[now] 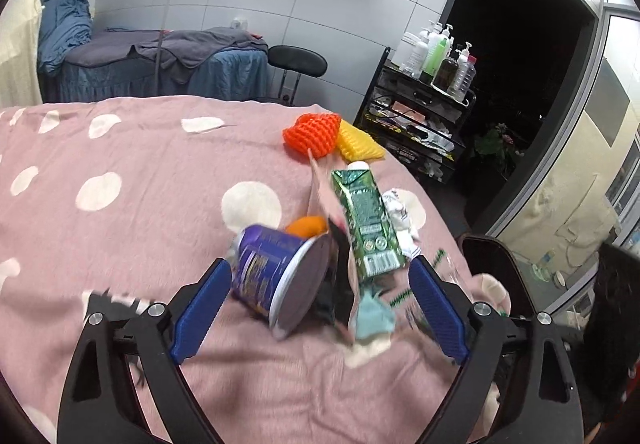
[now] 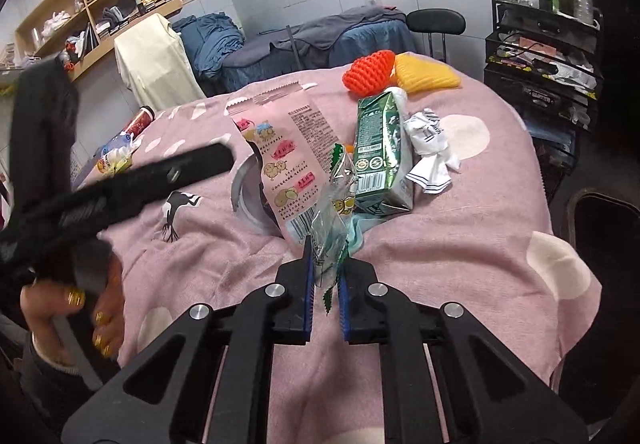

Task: Collect trash
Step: 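Grasp the pink snack packet with the left tool while the right tool holds the wrapper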

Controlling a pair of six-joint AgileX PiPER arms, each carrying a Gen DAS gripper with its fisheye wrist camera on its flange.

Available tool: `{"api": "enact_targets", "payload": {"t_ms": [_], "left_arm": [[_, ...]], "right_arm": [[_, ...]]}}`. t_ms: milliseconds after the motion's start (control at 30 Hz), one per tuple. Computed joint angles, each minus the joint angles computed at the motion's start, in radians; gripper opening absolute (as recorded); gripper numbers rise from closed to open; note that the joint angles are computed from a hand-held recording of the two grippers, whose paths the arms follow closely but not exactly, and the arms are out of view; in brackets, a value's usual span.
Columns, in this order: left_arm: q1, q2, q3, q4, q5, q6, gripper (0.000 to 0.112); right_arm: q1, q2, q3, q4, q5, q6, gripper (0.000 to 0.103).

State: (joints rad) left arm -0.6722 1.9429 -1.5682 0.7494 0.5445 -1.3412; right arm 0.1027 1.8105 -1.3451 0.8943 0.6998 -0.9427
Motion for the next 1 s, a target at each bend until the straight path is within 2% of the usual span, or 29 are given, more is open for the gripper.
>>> {"api": "enact_targets", "payload": {"t_ms": [167, 267, 367, 433, 533, 667, 867, 1000], "left_arm": [[0.053, 0.097, -0.173, -0.207, 0.033, 0.241, 0.071], [0.062, 0.154, -0.281, -0.284, 0.083, 0.349, 0.059], [0.052, 0.199, -0.366, -0.292, 0.140, 0.407, 0.039], [0.044, 0.218, -0.404, -0.280, 0.173, 0.424, 0.019], [0.032, 0.216, -0.401, -0.260, 0.171, 0.415, 0.011], [0.015, 0.180, -0.342, -0.217, 0.139, 0.360, 0.007], [-0.058, 0.062, -0.185, 0.009, 0.093, 0.119, 0.004], [-0.115, 0.004, -0.120, 0.150, 0.104, -0.022, 0.004]], "right_arm": [[-0.030, -0.033, 0.047, 0.036, 0.001, -0.045, 0.011], [-0.048, -0.038, 0.055, 0.041, 0.007, -0.049, 0.011], [-0.064, -0.038, 0.057, 0.045, 0.010, -0.049, 0.011], [-0.073, -0.037, 0.061, 0.050, 0.009, -0.050, 0.011], [-0.090, -0.037, 0.069, 0.067, 0.013, -0.063, 0.011], [-0.106, -0.049, 0.092, 0.102, 0.012, -0.091, 0.011], [-0.146, -0.073, 0.130, 0.176, 0.022, -0.168, 0.011], [-0.175, -0.090, 0.154, 0.212, 0.026, -0.208, 0.011]]}}
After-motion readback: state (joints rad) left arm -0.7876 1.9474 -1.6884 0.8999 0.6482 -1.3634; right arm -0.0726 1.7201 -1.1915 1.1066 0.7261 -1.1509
